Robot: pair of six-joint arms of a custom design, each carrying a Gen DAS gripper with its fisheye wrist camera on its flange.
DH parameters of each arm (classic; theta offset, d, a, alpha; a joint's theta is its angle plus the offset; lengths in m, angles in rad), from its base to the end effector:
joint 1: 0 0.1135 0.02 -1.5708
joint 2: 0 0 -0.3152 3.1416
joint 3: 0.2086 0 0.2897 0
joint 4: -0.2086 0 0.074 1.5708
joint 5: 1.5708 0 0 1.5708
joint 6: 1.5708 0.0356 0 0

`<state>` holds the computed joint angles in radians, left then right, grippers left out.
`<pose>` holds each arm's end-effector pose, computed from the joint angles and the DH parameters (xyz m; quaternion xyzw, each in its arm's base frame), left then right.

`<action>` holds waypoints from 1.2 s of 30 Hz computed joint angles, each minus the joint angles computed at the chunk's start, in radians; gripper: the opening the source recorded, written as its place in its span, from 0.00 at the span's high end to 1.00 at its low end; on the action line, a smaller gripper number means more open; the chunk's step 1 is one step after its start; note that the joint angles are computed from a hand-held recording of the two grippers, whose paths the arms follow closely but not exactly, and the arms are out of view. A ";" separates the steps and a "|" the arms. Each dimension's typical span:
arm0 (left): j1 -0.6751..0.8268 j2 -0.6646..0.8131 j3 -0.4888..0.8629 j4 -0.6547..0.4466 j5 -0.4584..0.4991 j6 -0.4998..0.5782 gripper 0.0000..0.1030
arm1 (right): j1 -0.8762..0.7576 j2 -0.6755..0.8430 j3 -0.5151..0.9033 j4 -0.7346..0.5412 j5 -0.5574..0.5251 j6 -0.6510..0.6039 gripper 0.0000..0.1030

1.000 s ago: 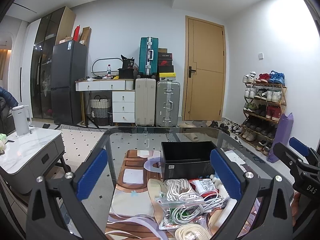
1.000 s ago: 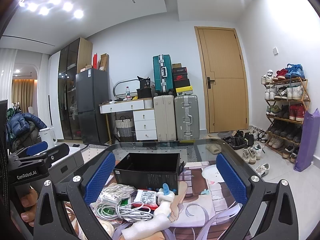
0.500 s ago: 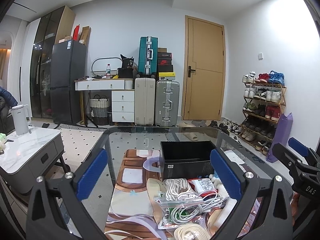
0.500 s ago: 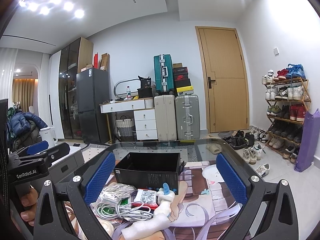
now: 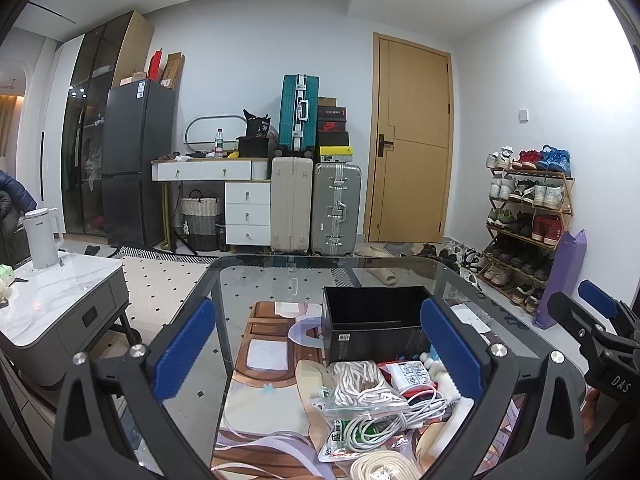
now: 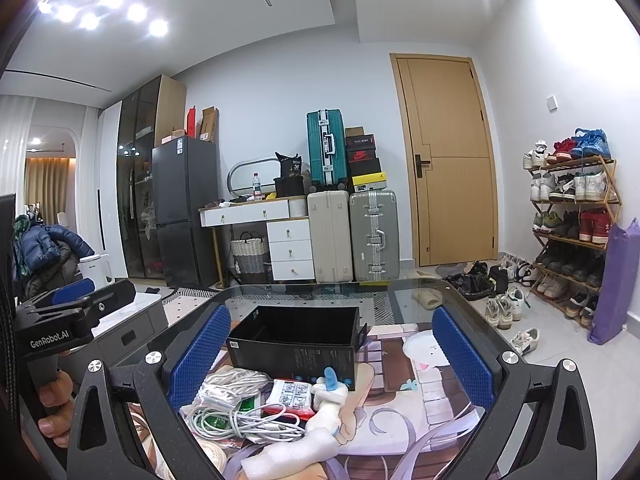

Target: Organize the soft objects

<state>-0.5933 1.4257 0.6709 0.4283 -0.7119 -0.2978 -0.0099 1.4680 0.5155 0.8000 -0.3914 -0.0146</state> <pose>0.2763 -0.1583 0.2425 -0.0887 0.7833 0.0201 0.6150 0.3066 0.0105 0.2146 -0.1284 0.7441 0.1397 0.6405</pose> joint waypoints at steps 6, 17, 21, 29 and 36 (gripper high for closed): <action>0.013 0.015 0.027 -0.069 0.034 -0.021 0.00 | -0.005 0.004 0.038 -0.085 -0.030 -0.033 0.00; 0.089 0.153 0.187 -0.430 0.251 -0.151 0.00 | 0.048 0.137 0.240 -0.508 0.040 -0.213 0.00; 0.088 0.223 0.244 -0.548 0.303 -0.166 0.00 | 0.068 0.221 0.305 -0.631 0.043 -0.255 0.00; 0.074 0.313 0.313 -0.693 0.418 -0.169 0.00 | 0.075 0.333 0.405 -0.788 0.055 -0.226 0.00; 0.042 0.326 0.328 -0.726 0.427 -0.165 0.00 | 0.084 0.382 0.463 -0.862 0.053 -0.237 0.00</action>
